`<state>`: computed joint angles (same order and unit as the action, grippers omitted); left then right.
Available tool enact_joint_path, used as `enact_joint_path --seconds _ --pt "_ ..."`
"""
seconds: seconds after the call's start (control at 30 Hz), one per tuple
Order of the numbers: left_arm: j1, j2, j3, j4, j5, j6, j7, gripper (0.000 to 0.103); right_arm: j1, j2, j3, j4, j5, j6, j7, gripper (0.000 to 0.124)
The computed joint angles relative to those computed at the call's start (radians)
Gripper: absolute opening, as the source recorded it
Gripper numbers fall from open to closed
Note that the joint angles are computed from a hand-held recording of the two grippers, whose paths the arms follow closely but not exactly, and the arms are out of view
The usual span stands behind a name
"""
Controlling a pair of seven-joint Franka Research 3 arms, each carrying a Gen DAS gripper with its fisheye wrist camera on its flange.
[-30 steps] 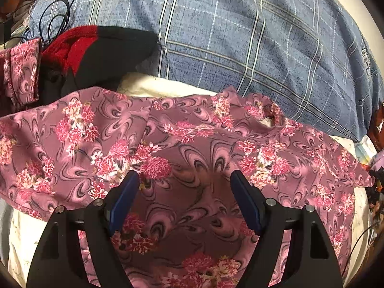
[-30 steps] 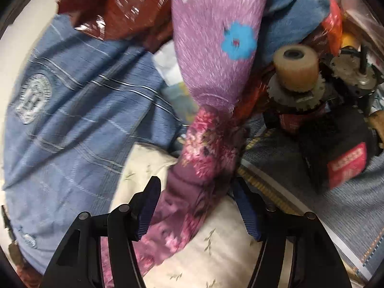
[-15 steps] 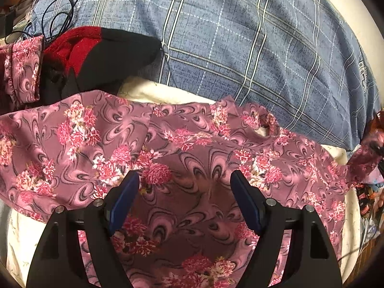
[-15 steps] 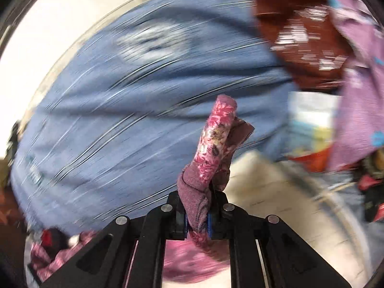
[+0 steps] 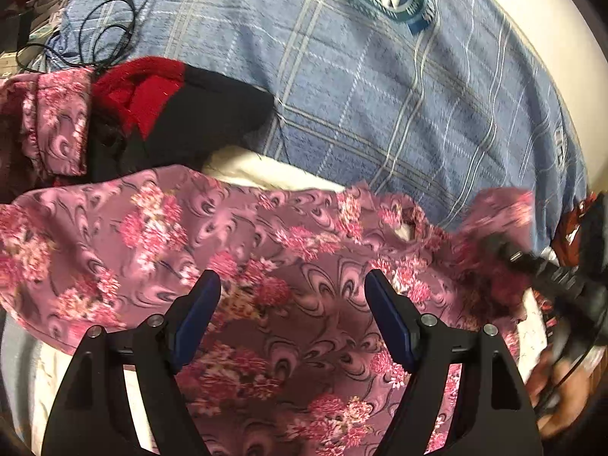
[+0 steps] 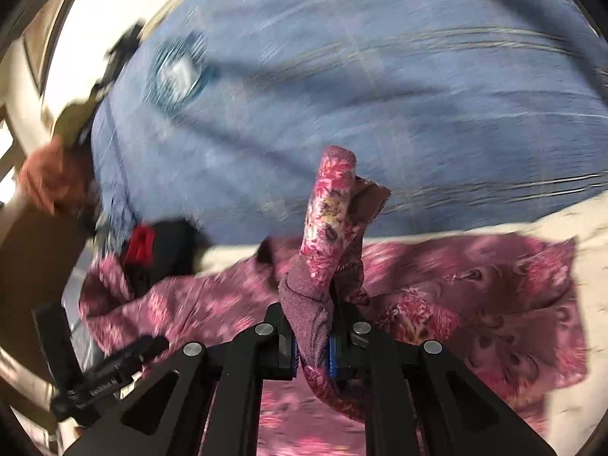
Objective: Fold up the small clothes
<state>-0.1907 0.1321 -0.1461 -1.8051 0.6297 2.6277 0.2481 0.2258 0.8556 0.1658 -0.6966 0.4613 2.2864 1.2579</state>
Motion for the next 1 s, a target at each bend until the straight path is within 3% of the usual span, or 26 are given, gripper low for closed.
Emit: enact_joint_path --seconds 0.13,0.2,0.3,0.33,0.43,0.53,0.67,0.73,0.9,1.0 --pt "0.020 -0.052 0.012 -0.062 0.013 0.051 -0.059 0.078 0.058 -0.059 -0.003 -0.128 -0.026 0.041 -0.034 0.011" --pt "0.035 -0.075 0.014 -0.091 0.016 0.074 -0.084 0.078 0.073 -0.069 0.003 -0.159 -0.025 0.034 -0.038 0.018" --pt "0.055 -0.089 0.010 -0.116 0.000 0.097 -0.098 0.078 0.098 -0.041 0.010 -0.133 -0.031 -0.074 -0.014 0.028" --pt "0.061 -0.090 0.008 -0.123 -0.022 0.107 -0.088 0.078 0.100 -0.055 0.009 -0.159 -0.034 -0.096 -0.021 0.034" --pt "0.072 -0.080 0.001 -0.132 -0.096 0.146 -0.044 0.078 0.048 -0.183 0.041 -0.365 0.052 -0.057 -0.091 0.035" --pt "0.079 -0.043 -0.023 -0.112 -0.258 0.188 0.113 0.078 -0.044 -0.306 0.063 -0.541 0.216 -0.027 -0.143 0.046" --pt "0.127 0.038 -0.140 -0.060 -0.698 0.247 0.529 0.082 -0.111 -0.429 0.016 -0.717 0.343 0.030 -0.184 0.053" --pt "0.118 0.081 -0.158 -0.006 -0.774 0.206 0.613 0.082 -0.142 -0.478 -0.008 -0.789 0.404 0.054 -0.194 0.053" --pt "0.032 0.162 -0.101 0.141 -0.671 -0.018 0.559 0.082 -0.185 -0.518 -0.050 -0.859 0.494 0.044 -0.201 0.055" --pt "0.021 0.131 -0.097 0.114 -0.682 -0.017 0.525 0.082 -0.199 -0.513 -0.061 -0.871 0.532 0.032 -0.198 0.055"
